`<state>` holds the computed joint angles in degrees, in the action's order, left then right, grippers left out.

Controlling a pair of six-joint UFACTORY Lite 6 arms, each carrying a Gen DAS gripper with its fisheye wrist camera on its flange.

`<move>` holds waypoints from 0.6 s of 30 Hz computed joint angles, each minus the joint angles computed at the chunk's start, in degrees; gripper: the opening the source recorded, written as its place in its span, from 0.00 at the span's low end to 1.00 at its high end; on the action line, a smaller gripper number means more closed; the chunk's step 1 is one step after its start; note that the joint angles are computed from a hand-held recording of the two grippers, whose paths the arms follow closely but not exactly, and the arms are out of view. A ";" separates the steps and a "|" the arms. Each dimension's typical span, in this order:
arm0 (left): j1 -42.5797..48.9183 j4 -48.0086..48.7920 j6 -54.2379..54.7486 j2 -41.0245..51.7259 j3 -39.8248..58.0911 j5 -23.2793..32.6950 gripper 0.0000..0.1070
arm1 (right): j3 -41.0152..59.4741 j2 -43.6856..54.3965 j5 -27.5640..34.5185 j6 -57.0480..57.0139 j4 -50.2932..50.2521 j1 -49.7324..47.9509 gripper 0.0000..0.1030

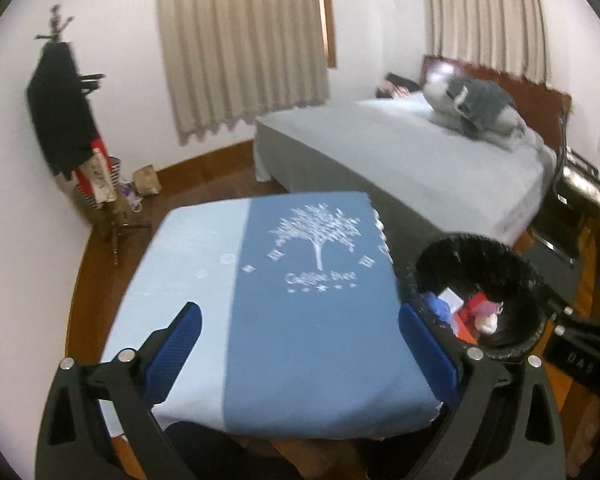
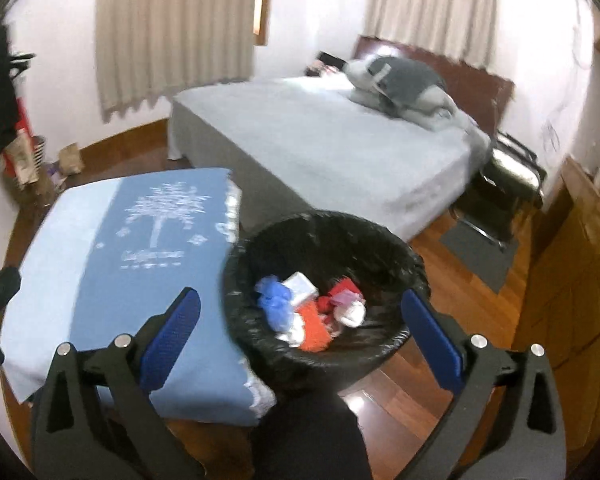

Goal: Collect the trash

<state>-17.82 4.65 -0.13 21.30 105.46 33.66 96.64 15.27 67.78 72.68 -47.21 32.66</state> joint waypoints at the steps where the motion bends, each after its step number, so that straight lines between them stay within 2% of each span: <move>1: 1.27 -0.27 0.16 -2.38 -1.62 -0.02 0.91 | 3.29 1.27 2.27 -0.60 -0.39 1.98 0.95; 6: 7.07 -4.08 3.49 -10.15 -6.63 0.48 0.91 | 16.01 5.55 10.72 -1.45 -4.24 9.80 0.95; 10: 11.18 -4.30 3.48 -15.89 -9.91 -0.62 0.91 | 25.56 9.46 18.74 -0.02 -11.63 17.36 0.95; 13: 15.48 -9.53 7.45 -20.24 -11.41 -0.26 0.91 | 33.15 12.94 22.65 -0.27 -13.52 20.91 0.95; 18: 19.23 -11.01 8.37 -25.51 -13.11 -0.24 0.91 | 43.65 17.77 27.76 -1.11 -14.74 25.00 0.95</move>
